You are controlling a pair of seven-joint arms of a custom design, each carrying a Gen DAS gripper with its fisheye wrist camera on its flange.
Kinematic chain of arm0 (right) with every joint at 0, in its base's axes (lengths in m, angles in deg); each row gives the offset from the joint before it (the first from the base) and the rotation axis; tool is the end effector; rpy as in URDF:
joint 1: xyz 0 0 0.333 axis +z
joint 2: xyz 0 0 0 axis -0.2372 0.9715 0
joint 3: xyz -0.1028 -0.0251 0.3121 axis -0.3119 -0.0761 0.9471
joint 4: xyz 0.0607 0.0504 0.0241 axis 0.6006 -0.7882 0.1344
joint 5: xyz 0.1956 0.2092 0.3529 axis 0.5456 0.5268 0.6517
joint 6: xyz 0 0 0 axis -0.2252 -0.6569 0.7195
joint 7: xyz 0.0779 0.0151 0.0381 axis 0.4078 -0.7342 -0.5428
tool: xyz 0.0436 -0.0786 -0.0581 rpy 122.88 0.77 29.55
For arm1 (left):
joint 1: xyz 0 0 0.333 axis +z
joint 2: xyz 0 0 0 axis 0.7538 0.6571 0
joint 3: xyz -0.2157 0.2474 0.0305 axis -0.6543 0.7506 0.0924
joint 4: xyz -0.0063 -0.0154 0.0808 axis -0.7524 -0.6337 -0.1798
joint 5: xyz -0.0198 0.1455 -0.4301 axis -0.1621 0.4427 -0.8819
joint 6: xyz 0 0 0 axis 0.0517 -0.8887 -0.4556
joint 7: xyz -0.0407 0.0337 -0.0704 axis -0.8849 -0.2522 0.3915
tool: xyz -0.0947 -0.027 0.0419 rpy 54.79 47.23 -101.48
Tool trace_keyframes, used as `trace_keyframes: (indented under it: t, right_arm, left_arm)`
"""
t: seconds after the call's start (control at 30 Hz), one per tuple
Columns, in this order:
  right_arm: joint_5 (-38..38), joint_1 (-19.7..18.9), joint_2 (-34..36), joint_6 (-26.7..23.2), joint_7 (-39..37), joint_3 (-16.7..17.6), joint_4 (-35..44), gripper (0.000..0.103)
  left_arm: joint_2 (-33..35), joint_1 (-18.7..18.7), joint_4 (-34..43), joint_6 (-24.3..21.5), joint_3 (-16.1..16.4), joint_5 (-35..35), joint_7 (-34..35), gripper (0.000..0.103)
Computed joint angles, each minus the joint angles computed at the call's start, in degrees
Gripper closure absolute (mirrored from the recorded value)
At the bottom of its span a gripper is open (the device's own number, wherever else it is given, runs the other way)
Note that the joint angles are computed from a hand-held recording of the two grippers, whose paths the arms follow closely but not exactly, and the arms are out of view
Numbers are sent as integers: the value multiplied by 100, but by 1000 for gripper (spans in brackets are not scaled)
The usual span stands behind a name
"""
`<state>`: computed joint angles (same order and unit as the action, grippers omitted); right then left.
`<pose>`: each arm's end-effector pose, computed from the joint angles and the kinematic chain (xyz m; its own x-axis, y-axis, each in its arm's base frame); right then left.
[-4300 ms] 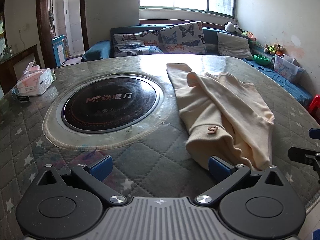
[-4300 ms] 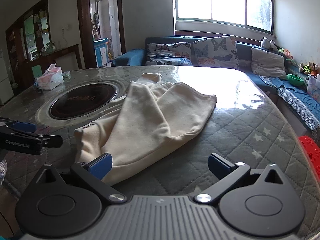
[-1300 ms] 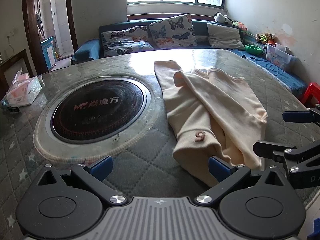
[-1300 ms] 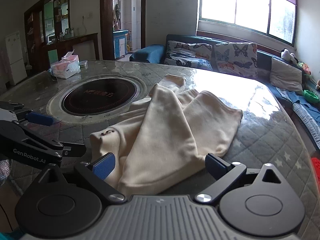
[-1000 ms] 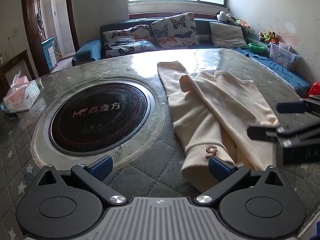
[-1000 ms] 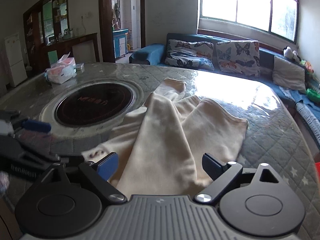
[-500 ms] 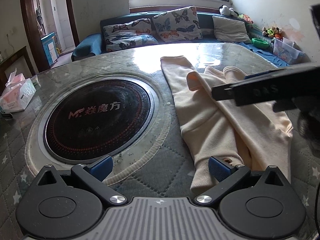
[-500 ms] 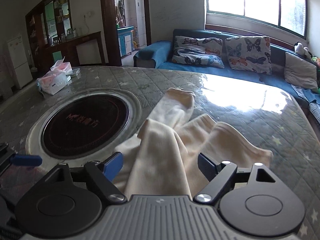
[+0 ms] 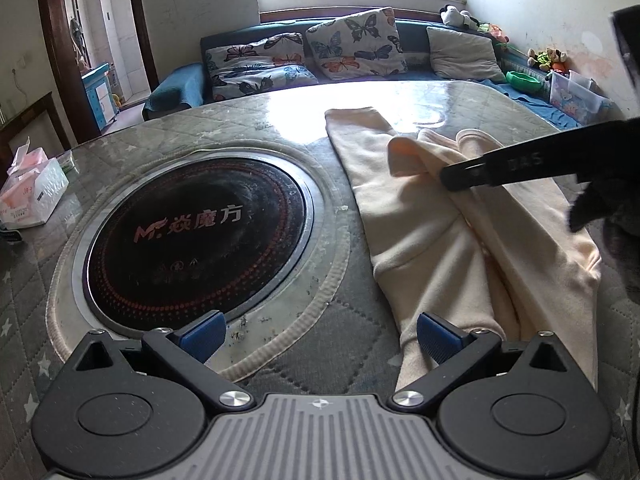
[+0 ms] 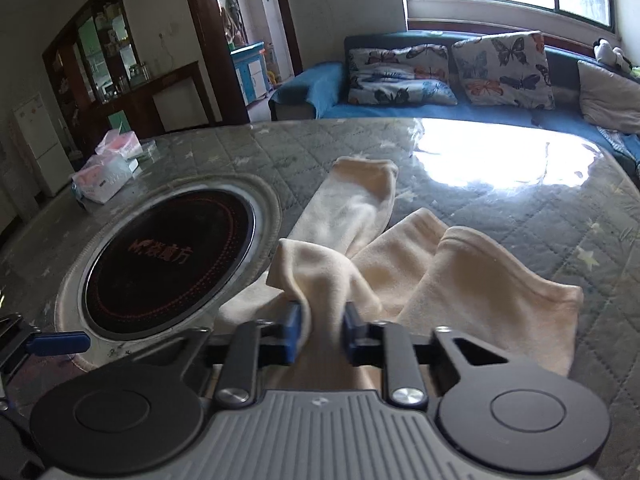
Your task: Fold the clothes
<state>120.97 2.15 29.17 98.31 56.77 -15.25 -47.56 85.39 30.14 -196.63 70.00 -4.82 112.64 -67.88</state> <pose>0.6294 0.2565 0.4037 0.6919 -0.7008 -0.1736 -0.5712 -0.3843 -0.7253 0.4947 -0.3366 0.3656 0.2390 -0.9692 -0.0587 -0.7205 -0.1365 -0.6799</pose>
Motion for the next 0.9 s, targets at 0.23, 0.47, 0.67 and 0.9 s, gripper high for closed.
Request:
trace_keyframes:
  t: [0.23,0.47,0.67,0.9]
  right_arm:
    - [558,-26,-411,358,-608,-40,-369,95]
    - [1588,-12,-1157,838,-1490,-366,-1082,96]
    - [1830,6,-1861,1449,-1522,-771,-1865,96]
    - [579,-137,-2117,2069,119,-964,-2590,96]
  left_arm:
    - [48,17,101,-14,33,149,-66,0]
    - [135,44,200,111,84,396,-193,1]
    - [236,66,326,254,147,695,-409,7]
    - [532,118,592,546,278,797,-526,25]
